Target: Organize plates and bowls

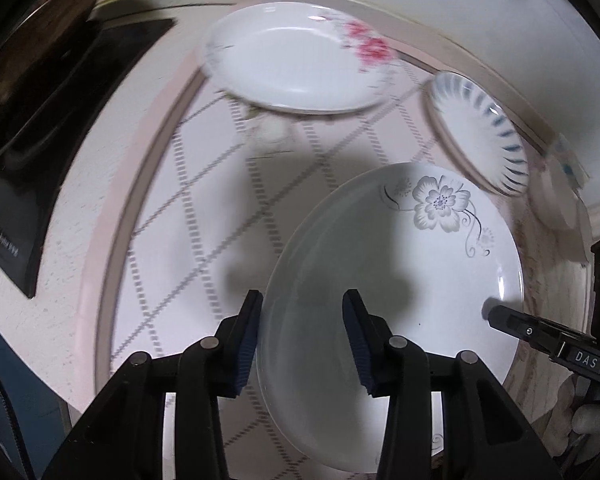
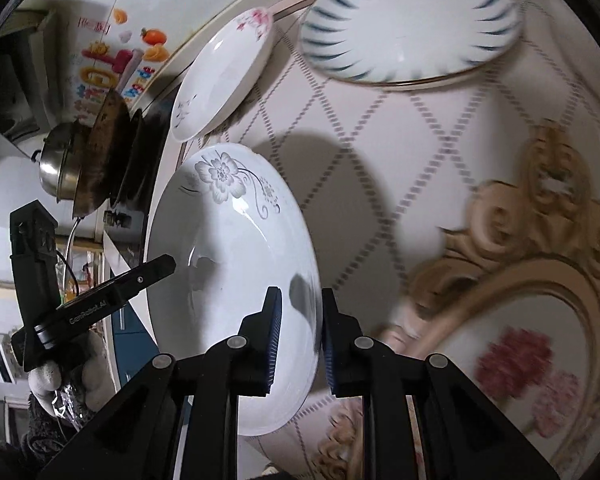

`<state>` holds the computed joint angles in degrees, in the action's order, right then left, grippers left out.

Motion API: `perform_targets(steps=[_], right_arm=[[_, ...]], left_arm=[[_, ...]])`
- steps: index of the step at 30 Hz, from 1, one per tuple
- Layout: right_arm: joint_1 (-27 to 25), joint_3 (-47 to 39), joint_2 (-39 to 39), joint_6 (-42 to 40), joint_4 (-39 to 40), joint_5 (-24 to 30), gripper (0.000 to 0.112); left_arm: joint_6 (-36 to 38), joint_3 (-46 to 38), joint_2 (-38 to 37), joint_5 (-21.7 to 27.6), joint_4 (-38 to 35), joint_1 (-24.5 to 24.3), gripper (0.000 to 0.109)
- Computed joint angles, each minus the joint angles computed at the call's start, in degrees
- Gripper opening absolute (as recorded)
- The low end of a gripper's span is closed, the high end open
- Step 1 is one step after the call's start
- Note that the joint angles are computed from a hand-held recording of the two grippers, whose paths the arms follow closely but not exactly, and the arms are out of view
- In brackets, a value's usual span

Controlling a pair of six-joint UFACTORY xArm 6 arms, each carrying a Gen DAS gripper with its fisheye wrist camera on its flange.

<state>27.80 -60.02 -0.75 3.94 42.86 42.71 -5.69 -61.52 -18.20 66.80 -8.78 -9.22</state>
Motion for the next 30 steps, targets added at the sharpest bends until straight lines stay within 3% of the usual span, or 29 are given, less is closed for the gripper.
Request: perform_targets(steps=[11, 22, 30], right_arm=[[-7.3, 14.3, -14.1, 3.4, -2.7, 0.1, 0.021], [-10.4, 22.0, -20.0, 6.0, -3.7, -0.6, 0.021], [-11.6, 23.2, -20.7, 5.1, -2.5, -1.1, 0.021]], left_arm=[[0.2, -5.1, 7.8, -2.3, -1.6, -9.1, 0.038], [0.3, -8.3, 13.7, -3.9, -0.8, -13.8, 0.038], [-1.2, -8.2, 13.5, -3.8, 1.5, -15.6, 0.038]])
